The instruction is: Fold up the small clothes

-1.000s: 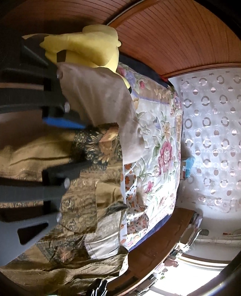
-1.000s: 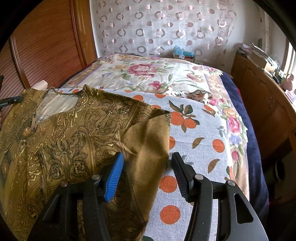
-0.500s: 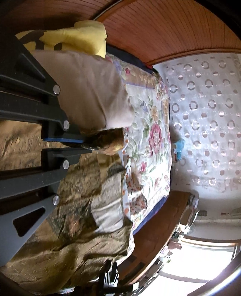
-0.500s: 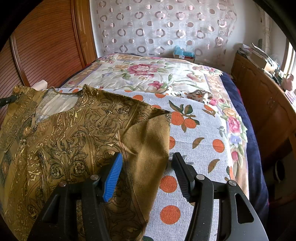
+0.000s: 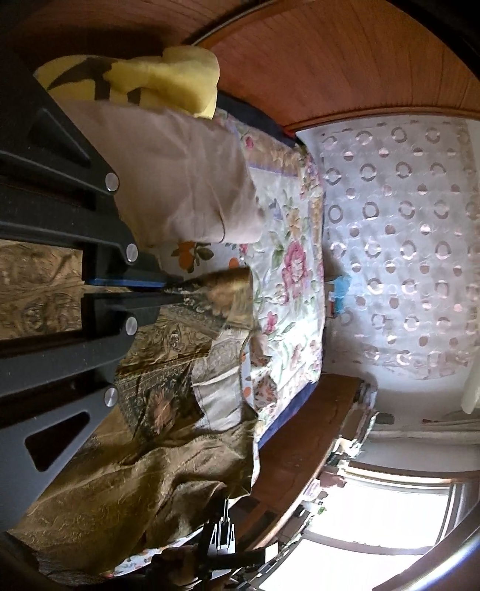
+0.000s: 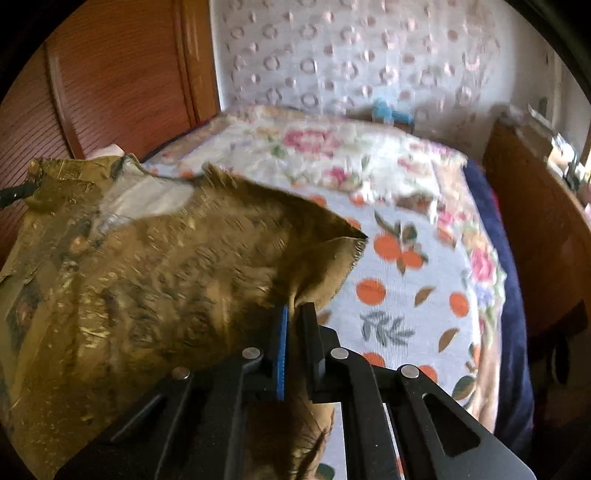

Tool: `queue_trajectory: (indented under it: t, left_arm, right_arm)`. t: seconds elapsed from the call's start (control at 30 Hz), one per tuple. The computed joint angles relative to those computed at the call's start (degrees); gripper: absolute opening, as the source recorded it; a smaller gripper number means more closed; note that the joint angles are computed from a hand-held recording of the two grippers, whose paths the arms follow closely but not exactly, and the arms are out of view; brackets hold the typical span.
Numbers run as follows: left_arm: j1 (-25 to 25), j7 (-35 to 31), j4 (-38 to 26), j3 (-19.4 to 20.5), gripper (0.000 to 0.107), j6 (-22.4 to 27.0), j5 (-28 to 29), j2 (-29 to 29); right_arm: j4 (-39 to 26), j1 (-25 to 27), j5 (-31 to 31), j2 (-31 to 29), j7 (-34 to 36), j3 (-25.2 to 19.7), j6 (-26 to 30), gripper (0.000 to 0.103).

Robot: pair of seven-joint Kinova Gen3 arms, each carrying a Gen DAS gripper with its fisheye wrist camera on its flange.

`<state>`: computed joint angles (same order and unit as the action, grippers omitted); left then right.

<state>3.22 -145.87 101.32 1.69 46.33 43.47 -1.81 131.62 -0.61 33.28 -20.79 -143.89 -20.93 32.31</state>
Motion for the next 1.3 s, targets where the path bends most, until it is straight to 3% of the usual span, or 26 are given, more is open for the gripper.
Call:
queue_trajectory:
  t: [0.23, 0.47, 0.73, 1.0, 1.13, 1.3]
  left_arm:
    - [-1.46, -6.51, 4.03, -4.96, 0.002, 3.27, 5.71, -6.23]
    - [-2.86, -13.26, 9.32, -11.88, 0.002, 7.95, 9.21, -12.44]
    - [-5.69, -17.32, 15.75, -17.97, 0.002, 12.78, 7.42, -17.25]
    - [-9.28, -19.08, 19.3, -21.04, 0.002, 16.73, 4.28, -18.96]
    - [-9.79, -19.37, 18.94, -21.93, 0.002, 19.02, 2.05, -20.81]
    - [-9.57, -17.52, 19.0, -21.6, 0.005, 17.89, -1.37, -21.7]
  right_arm:
    - [0.39, 2.95, -3.23, -13.88, -1.76, -7.13, 1.43, 0.007]
    - [-1.76, 3.24, -12.08, -26.28, 1.51, -13.64, 8.7, 0.006]
    - [-1.63, 2.07, -25.2, -38.15, 3.7, -20.16, 19.49, 0.006]
    - [-4.63, 1.43, -34.99, -45.52, 6.67, -19.51, 30.95, 0.007]
    - [-7.15, 2.92, -37.61, -45.81, 9.13, -18.04, 34.56, 0.006]
    - [-8.59, 5.8, -40.87, -43.54, 12.82, -16.92, 36.3, 0.007]
